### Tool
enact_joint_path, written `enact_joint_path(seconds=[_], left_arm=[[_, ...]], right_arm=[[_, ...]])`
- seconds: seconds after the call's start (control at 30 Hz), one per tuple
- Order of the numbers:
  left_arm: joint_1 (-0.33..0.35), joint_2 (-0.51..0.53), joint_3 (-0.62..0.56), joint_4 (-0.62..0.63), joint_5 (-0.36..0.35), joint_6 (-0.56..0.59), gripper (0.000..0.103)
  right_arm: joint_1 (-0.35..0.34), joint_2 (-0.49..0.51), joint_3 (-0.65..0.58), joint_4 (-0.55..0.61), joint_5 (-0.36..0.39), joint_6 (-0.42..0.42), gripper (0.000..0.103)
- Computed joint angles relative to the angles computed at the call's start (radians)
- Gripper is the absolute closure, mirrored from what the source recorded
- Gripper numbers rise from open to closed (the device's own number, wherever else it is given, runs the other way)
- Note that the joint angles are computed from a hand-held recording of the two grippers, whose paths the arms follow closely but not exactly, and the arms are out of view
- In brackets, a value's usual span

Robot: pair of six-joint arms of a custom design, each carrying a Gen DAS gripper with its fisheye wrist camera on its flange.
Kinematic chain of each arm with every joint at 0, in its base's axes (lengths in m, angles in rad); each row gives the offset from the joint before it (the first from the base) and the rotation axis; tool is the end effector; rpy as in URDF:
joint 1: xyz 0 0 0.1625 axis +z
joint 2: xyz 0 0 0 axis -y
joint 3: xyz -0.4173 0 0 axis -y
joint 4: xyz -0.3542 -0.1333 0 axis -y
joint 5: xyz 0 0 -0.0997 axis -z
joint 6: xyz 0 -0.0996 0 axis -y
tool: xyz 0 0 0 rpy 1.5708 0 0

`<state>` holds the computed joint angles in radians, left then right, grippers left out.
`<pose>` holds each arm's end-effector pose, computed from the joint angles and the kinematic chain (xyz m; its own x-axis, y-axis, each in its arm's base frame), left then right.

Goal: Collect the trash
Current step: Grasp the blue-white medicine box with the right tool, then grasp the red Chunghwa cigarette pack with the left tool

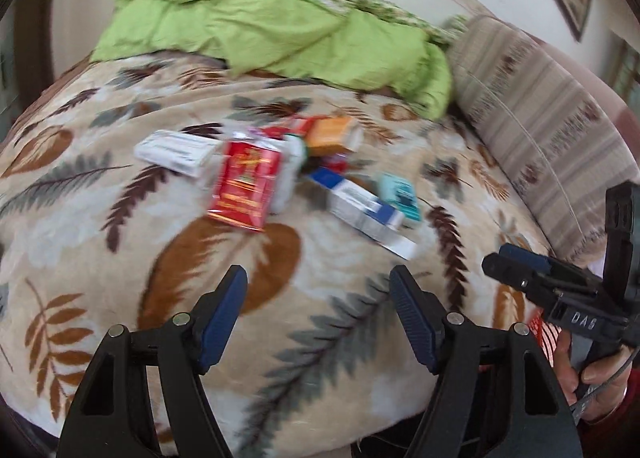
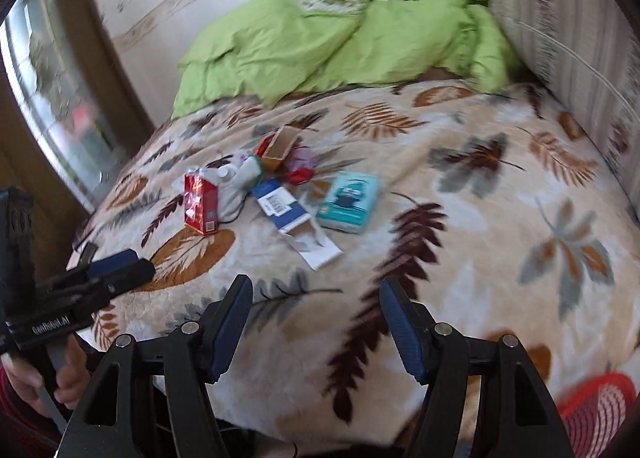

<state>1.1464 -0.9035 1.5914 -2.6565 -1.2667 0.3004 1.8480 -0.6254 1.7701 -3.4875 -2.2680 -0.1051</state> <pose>-0.1234 -0.6692 0.2164 -0.7638 0.5229 -0.3783 0.6340 0.7175 -0.2884 0.2335 -0.5672 0.0991 -0.8346 0.1475 0.5307 -0.2852 0.7085 -0.6455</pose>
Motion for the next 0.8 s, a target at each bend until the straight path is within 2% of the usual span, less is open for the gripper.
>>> enact_joint_path(seconds=[0.27,0.37,0.43,0.53,0.8], left_arm=[[0.044,0.075,-0.151,0.032,0.06,-0.053,0.025],[0.049,0.11,-0.198,0.048,0.081,-0.042,0.024],[0.05,0.129,-0.22,0.052,0.095,-0.019,0.023],[0.051,0.159,-0.252,0.064,0.108,0.013,0.02],[0.051,0.282,-0.363,0.062,0.155,0.056,0.02]], right_arm=[[-0.031,0.129,-0.293,0.233,-0.023,-0.148,0.033],[-0.051,0.183,-0.412,0.354,-0.047,-0.174,0.033],[-0.059,0.209,-0.458,0.393,-0.056,-0.178,0.033],[-0.061,0.228,-0.477,0.398,-0.059,-0.177,0.064],[-0.054,0.159,-0.29,0.191,0.034,-0.029,0.064]])
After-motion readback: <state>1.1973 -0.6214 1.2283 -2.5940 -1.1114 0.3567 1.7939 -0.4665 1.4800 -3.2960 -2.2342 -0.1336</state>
